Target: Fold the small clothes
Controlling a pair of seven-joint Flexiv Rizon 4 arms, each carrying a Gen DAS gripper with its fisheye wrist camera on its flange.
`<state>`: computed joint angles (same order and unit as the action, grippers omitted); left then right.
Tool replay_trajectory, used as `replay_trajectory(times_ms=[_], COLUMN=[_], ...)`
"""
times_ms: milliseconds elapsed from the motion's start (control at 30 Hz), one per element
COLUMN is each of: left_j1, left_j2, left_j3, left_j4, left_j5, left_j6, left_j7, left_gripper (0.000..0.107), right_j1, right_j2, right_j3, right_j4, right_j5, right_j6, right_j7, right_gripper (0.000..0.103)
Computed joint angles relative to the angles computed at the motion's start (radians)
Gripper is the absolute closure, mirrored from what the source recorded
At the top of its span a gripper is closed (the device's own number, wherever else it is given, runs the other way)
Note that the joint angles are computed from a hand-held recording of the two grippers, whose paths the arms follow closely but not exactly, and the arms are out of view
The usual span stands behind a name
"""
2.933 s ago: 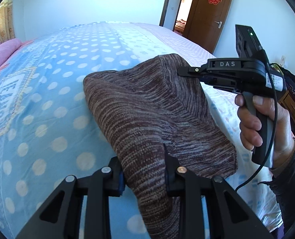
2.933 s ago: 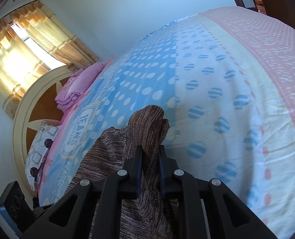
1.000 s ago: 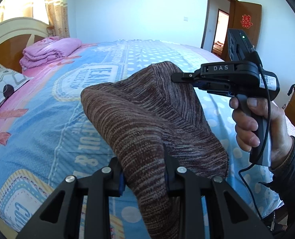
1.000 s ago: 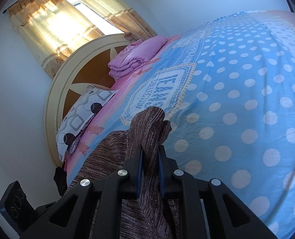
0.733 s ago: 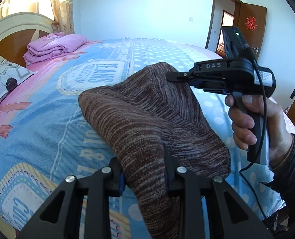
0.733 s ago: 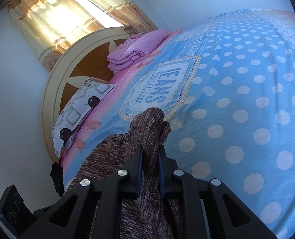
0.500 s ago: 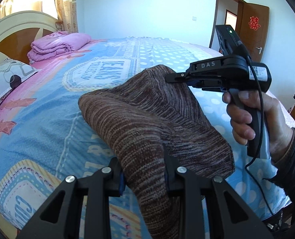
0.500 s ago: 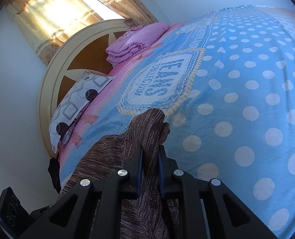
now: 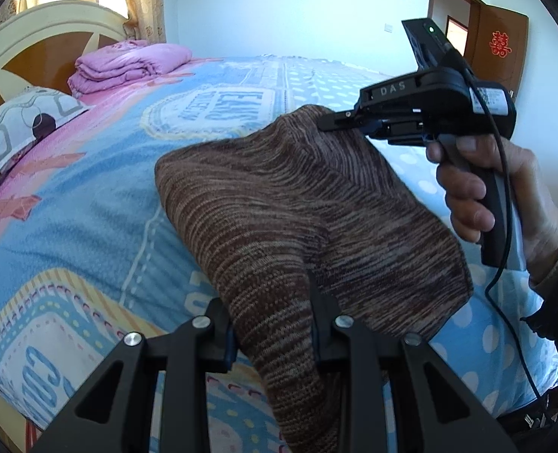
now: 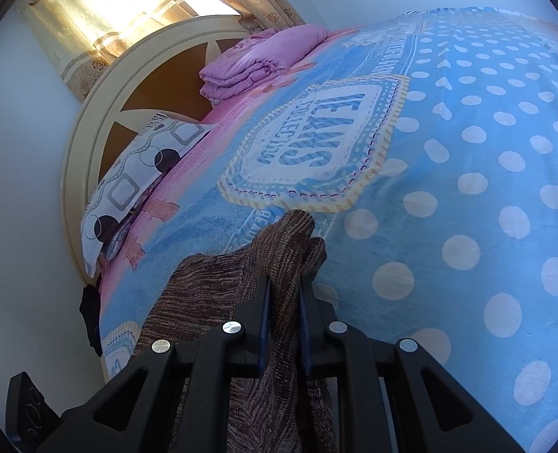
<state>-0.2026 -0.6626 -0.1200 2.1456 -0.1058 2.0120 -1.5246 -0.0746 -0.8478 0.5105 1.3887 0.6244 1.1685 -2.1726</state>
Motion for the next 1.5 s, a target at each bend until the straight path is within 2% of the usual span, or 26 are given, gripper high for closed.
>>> replay_trajectory(times_ms=[300,533,667,767,800,867,933,967,1000,1067,1133,1200,1267,1300,1333,1367,1400,1500], left_j1=[-0.019,-0.052,-0.086,-0.126,-0.137,-0.153,-0.173,-0.192,-0.217,-0.232,-0.299,-0.352,-0.362,-0.341,-0.333,-0.335,-0.335,-0.356], left_j2=[-0.022,-0.044,-0.049,-0.027,-0.017,0.006,0.016,0.019,0.018,0.008,-0.025,-0.071,-0.094,-0.097,-0.097,-0.097,-0.098,-0.091], left_j3=[0.014,0.037,0.06,0.089,0.096,0.11,0.127,0.14,0.156,0.16,0.198,0.23,0.227,0.209,0.197,0.194,0.191,0.188], left_j4=[-0.001,0.003,0.014,0.027,0.033,0.053,0.067,0.074,0.078,0.07,0.033,-0.016,-0.044,-0.047,-0.048,-0.051,-0.056,-0.054], left_j5=[-0.015,-0.033,-0.073,-0.123,-0.136,-0.148,-0.165,-0.188,-0.226,-0.278,-0.413,-0.552,-0.63,-0.632,-0.639,-0.659,-0.669,-0.711], left_j6=[0.01,0.064,0.094,0.078,0.075,0.096,0.149,0.181,0.22,0.248,0.238,0.225,0.202,0.202,0.204,0.203,0.205,0.216], left_j7=[-0.008,-0.008,-0.008,0.01,0.016,0.026,0.037,0.046,0.055,0.083,0.161,0.238,0.286,0.284,0.286,0.296,0.308,0.36], left_gripper=[0.076,0.073,0.059,0.051,0.05,0.049,0.038,0.028,0.023,0.022,0.022,0.022,0.021,0.021,0.02,0.019,0.019,0.018], right_j1=[0.028,0.018,0.012,0.005,-0.003,-0.043,-0.112,-0.14,-0.179,-0.24,-0.289,-0.286,-0.27,-0.234,-0.174,-0.13,-0.113,-0.172], right_j2=[-0.026,-0.065,-0.078,-0.049,-0.03,0.008,0.056,0.077,0.1,0.145,0.186,0.209,0.226,0.23,0.24,0.24,0.238,0.271], right_j3=[-0.032,-0.035,-0.035,-0.038,-0.035,-0.007,0.042,0.059,0.085,0.118,0.144,0.139,0.135,0.12,0.072,0.044,0.035,0.058], right_j4=[-0.019,-0.035,-0.051,-0.016,0.009,0.068,0.141,0.17,0.203,0.269,0.333,0.368,0.4,0.418,0.432,0.445,0.456,0.458], right_j5=[-0.039,-0.058,-0.066,-0.06,-0.058,-0.035,0.016,0.04,0.076,0.151,0.217,0.251,0.285,0.285,0.286,0.259,0.242,0.338], right_j6=[-0.003,-0.017,-0.049,-0.037,-0.028,-0.001,0.023,0.023,0.024,0.02,-0.01,-0.026,-0.026,0.01,0.045,0.093,0.121,0.092], right_j7=[0.051,0.091,0.111,0.114,0.102,0.046,-0.037,-0.07,-0.117,-0.2,-0.277,-0.319,-0.375,-0.397,-0.395,-0.366,-0.345,-0.43], right_gripper=[0.089,0.089,0.088,0.075,0.068,0.065,0.058,0.056,0.052,0.05,0.05,0.05,0.05,0.053,0.086,0.101,0.1,0.1])
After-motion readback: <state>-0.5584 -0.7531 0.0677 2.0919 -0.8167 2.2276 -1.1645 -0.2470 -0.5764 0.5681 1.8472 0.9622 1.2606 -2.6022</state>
